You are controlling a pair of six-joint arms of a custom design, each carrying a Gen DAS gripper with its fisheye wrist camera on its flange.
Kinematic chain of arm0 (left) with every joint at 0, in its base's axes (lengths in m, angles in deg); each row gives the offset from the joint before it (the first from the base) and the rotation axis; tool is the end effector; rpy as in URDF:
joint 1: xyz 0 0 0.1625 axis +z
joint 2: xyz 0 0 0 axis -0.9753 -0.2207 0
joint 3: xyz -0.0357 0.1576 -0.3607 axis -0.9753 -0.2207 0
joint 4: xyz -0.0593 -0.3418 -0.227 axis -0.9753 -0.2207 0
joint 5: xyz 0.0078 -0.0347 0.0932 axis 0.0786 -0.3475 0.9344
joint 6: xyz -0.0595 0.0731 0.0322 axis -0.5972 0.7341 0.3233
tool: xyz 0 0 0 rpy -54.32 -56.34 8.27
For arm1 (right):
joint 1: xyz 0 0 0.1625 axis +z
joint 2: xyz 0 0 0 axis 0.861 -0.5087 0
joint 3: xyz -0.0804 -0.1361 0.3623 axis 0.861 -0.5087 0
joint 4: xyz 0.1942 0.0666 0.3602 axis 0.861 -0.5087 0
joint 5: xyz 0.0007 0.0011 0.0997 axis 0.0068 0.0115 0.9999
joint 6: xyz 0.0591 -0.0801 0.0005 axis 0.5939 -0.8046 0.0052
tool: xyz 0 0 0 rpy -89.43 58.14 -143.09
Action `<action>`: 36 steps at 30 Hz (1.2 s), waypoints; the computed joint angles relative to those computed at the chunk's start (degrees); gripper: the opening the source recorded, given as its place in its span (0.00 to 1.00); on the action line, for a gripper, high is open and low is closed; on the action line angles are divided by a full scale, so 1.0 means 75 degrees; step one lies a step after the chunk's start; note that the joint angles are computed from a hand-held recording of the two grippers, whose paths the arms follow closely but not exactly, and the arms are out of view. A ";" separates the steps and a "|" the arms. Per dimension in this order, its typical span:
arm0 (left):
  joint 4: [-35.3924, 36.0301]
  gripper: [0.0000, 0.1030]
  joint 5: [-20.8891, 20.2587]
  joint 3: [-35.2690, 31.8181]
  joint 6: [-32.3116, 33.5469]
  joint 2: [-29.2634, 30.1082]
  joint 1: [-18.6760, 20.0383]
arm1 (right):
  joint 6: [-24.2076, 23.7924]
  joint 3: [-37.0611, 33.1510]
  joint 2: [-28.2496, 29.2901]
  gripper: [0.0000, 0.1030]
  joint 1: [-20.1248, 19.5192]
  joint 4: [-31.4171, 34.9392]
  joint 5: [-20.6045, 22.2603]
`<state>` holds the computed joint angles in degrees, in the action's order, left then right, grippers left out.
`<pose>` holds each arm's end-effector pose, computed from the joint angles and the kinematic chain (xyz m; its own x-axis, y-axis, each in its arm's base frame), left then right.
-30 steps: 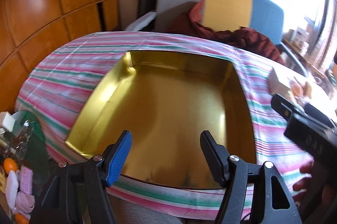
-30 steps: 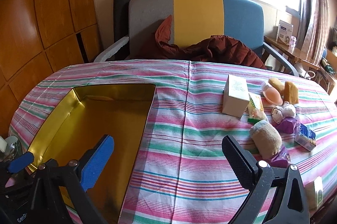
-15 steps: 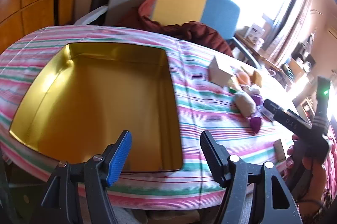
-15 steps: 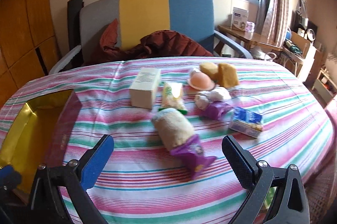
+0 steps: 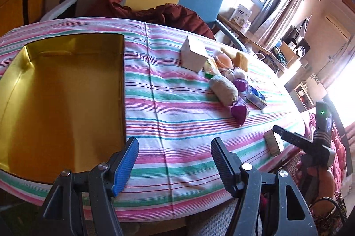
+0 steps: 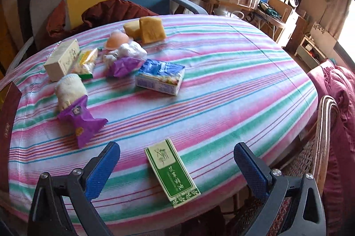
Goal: Organize objects
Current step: 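Grasp the green essential-oil box with the right tool while the left grasps the purple packet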
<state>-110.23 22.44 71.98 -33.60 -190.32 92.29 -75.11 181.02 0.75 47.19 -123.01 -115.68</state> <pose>-0.1376 -0.2509 0.2160 -0.8971 -0.1931 -0.3974 0.1349 0.7367 -0.6626 0.1783 -0.3925 0.1549 -0.6488 -0.0427 0.7598 -0.4419 0.8340 -0.3305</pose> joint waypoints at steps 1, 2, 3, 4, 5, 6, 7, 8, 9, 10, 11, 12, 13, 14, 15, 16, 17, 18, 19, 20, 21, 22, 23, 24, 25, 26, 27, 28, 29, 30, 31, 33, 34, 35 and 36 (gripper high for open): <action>-0.0238 0.67 -0.0019 0.0014 0.0155 0.0100 0.0057 | 0.0151 0.0010 -0.0033 1.00 -0.0059 0.0209 0.0004; -0.0429 0.67 -0.0037 0.0007 0.0279 0.0222 0.0102 | 0.0277 0.0017 -0.0057 1.00 -0.0124 0.0397 0.0035; -0.0541 0.67 -0.0028 0.0003 0.0362 0.0311 0.0131 | 0.0360 0.0028 -0.0029 0.97 -0.0154 0.0476 0.0055; -0.0643 0.67 -0.0017 -0.0015 0.0452 0.0420 0.0143 | 0.0351 0.0053 -0.0028 0.95 -0.0200 0.0494 0.0114; -0.0705 0.67 -0.0013 -0.0036 0.0535 0.0481 0.0162 | 0.0324 0.0067 0.0000 0.88 -0.0246 0.0478 0.0163; -0.0820 0.67 -0.0019 -0.0045 0.0628 0.0570 0.0185 | 0.0323 0.0089 -0.0007 0.80 -0.0295 0.0506 0.0238; -0.0974 0.67 -0.0028 -0.0054 0.0746 0.0642 0.0244 | 0.0360 0.0116 -0.0060 0.75 -0.0378 0.0598 0.0380; -0.1128 0.67 -0.0039 -0.0054 0.0842 0.0703 0.0295 | 0.0404 0.0123 -0.0104 0.63 -0.0470 0.0700 0.0512; -0.1215 0.67 -0.0065 -0.0057 0.0903 0.0723 0.0330 | 0.0477 0.0142 -0.0171 0.56 -0.0561 0.0830 0.0635; -0.1396 0.67 -0.0080 -0.0048 0.0995 0.0799 0.0391 | 0.0424 0.0188 -0.0193 0.56 -0.0610 0.0698 0.0746; -0.1595 0.67 -0.0101 -0.0048 0.1103 0.0904 0.0463 | 0.0327 0.0199 -0.0137 0.54 -0.0602 0.0519 0.0739; -0.1832 0.67 -0.0106 -0.0045 0.1240 0.1035 0.0551 | 0.0243 0.0200 -0.0127 0.47 -0.0595 0.0443 0.0757; -0.2093 0.67 -0.0125 -0.0049 0.1402 0.1172 0.0636 | 0.0201 0.0205 -0.0149 0.43 -0.0609 0.0394 0.0849; -0.2394 0.68 -0.0146 -0.0060 0.1602 0.1347 0.0732 | 0.0169 0.0200 -0.0157 0.37 -0.0644 0.0321 0.0980; -0.2630 0.69 -0.0170 -0.0072 0.1767 0.1491 0.0801 | 0.0153 0.0184 -0.0139 0.34 -0.0672 0.0250 0.1098; -0.2977 0.70 -0.0215 -0.0100 0.2017 0.1713 0.0911 | 0.0083 0.0143 -0.0097 0.32 -0.0717 0.0152 0.1253; -0.3360 0.73 -0.0272 -0.0144 0.2293 0.1990 0.1038 | -0.0010 0.0114 -0.0052 0.30 -0.0752 0.0023 0.1412; -0.3651 0.73 -0.0328 -0.0177 0.2498 0.2194 0.1128 | -0.0072 0.0058 0.0009 0.30 -0.0795 -0.0080 0.1561; -0.4070 0.73 -0.0426 -0.0231 0.2771 0.2491 0.1276 | -0.0116 -0.0007 0.0068 0.30 -0.0846 -0.0154 0.1733; -0.4370 0.73 -0.0483 -0.0287 0.2926 0.2760 0.1381 | -0.0160 -0.0054 0.0121 0.30 -0.0876 -0.0221 0.1900; -0.4703 0.73 -0.0525 -0.0340 0.3121 0.3028 0.1482 | -0.0177 -0.0106 0.0196 0.30 -0.0879 -0.0295 0.1979; -0.5055 0.73 -0.0574 -0.0418 0.3366 0.3343 0.1593 | -0.0182 -0.0149 0.0251 0.30 -0.0890 -0.0358 0.2065; -0.5252 0.73 -0.0595 -0.0548 0.3526 0.3680 0.1694 | -0.0209 -0.0162 0.0285 0.30 -0.0919 -0.0446 0.2225; -0.5433 0.73 -0.0599 -0.0633 0.3668 0.3916 0.1765 | -0.0288 -0.0193 0.0365 0.30 -0.0955 -0.0593 0.2336; -0.5777 0.74 -0.0632 -0.0712 0.3936 0.4212 0.1865 | -0.0352 -0.0230 0.0467 0.30 -0.0946 -0.0720 0.2302; -0.6016 0.74 -0.0694 -0.0844 0.4128 0.4522 0.1976 | -0.0382 -0.0272 0.0558 0.30 -0.0952 -0.0776 0.2234; -0.6352 0.74 -0.0775 -0.0991 0.4345 0.4892 0.2112 | -0.0396 -0.0276 0.0599 0.30 -0.0994 -0.0843 0.2259; -0.6712 0.74 -0.0866 -0.1068 0.4567 0.5139 0.2215 | -0.0464 -0.0228 0.0609 0.30 -0.1035 -0.1003 0.2318; -0.7015 0.74 -0.0997 -0.1167 0.4745 0.5366 0.2346 | -0.0471 -0.0220 0.0609 0.30 -0.1029 -0.1026 0.2322; -0.7232 0.74 -0.1102 -0.1305 0.4805 0.5629 0.2493 | -0.0457 -0.0218 0.0585 0.31 -0.1039 -0.0996 0.2327; -0.7545 0.74 -0.1213 -0.1419 0.4868 0.5901 0.2648 | -0.0417 -0.0218 0.0546 0.31 -0.1047 -0.0916 0.2333; -0.8110 0.74 -0.1422 -0.1628 0.4927 0.6384 0.2946 | -0.0337 -0.0205 0.0427 0.39 -0.1025 -0.0651 0.2330; -0.8327 0.73 -0.1491 -0.1722 0.4960 0.6587 0.3050 | -0.0305 -0.0187 0.0368 0.41 -0.1010 -0.0545 0.2294; -0.8509 0.74 -0.1530 -0.1814 0.5018 0.6774 0.3132 | -0.0243 -0.0166 0.0307 0.47 -0.0993 -0.0432 0.2253; -0.8544 0.74 -0.1542 -0.1948 0.5025 0.6967 0.3204 | -0.0162 -0.0139 0.0242 0.52 -0.0982 -0.0327 0.2213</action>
<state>-174.31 10.87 57.37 4.09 -138.06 116.32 -76.32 179.98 2.56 39.82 -125.46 -99.08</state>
